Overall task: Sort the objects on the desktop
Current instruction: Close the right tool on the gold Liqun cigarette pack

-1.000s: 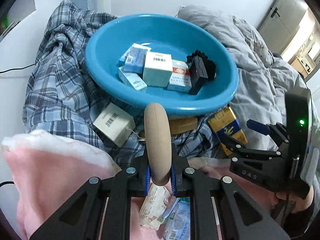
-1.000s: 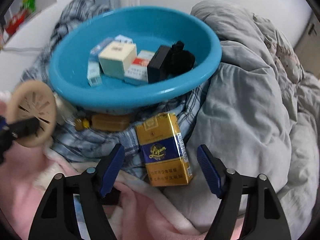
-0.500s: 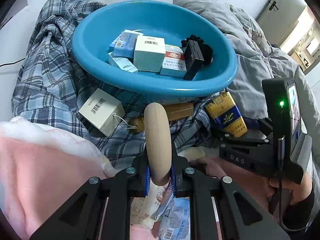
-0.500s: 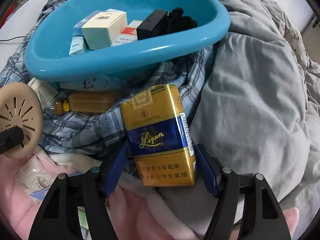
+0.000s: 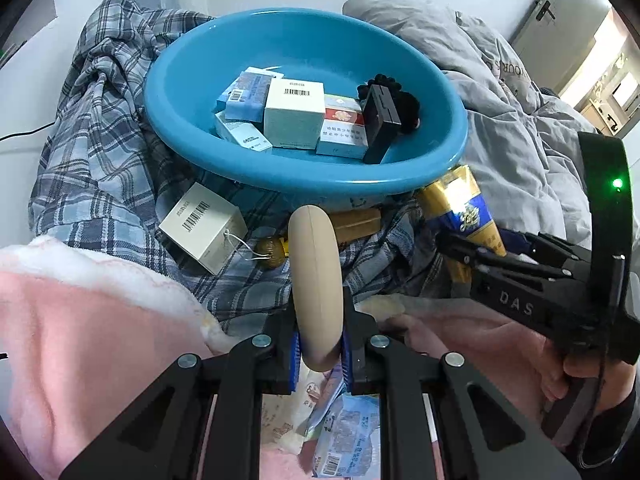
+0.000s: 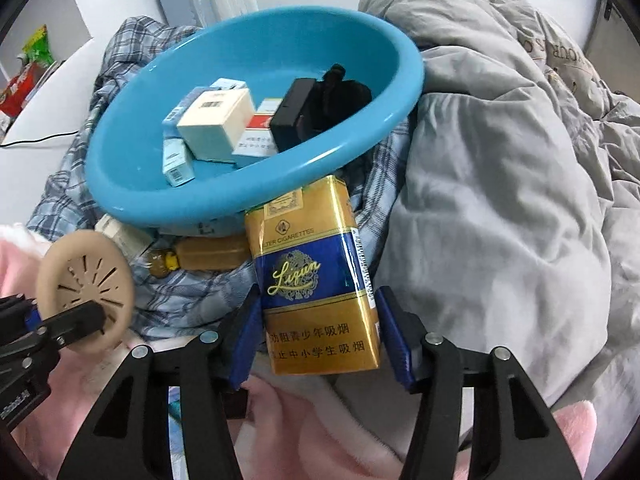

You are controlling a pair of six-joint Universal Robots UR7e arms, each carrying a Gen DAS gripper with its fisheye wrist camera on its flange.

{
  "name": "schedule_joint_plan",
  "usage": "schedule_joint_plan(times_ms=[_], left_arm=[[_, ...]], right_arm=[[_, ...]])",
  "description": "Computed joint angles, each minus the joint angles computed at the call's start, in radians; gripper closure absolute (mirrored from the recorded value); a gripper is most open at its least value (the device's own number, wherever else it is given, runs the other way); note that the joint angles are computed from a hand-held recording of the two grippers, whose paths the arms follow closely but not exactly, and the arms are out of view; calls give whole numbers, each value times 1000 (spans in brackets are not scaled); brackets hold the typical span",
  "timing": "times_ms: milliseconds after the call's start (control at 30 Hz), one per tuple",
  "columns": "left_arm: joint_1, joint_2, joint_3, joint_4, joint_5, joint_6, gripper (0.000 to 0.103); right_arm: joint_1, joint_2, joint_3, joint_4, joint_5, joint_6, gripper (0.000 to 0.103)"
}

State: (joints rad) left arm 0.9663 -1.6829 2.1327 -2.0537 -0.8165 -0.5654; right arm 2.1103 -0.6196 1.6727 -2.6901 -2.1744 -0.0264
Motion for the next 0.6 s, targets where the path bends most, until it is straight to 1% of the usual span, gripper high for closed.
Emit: schedule_joint_plan(times_ms=[133, 167, 267, 433, 500, 600], left_arm=[[-5, -9, 3, 8, 1, -7, 86], [-7, -11, 3, 11, 4, -9, 86], [-11, -15, 4, 20, 7, -14, 86], [-11, -16, 4, 23, 5, -15, 86], [-10, -17, 5, 26, 5, -16, 86], [-6, -19, 8, 28, 1, -18, 86]], right_arm=[[4, -5, -12, 39, 63, 3, 50], [11, 10, -31, 51, 67, 6, 50], [21, 17, -30, 54, 74, -2, 50], [18, 5, -26, 95, 129, 4, 50], [19, 12, -32, 127, 125, 4, 50], [18, 41, -52, 174, 89, 11, 50]])
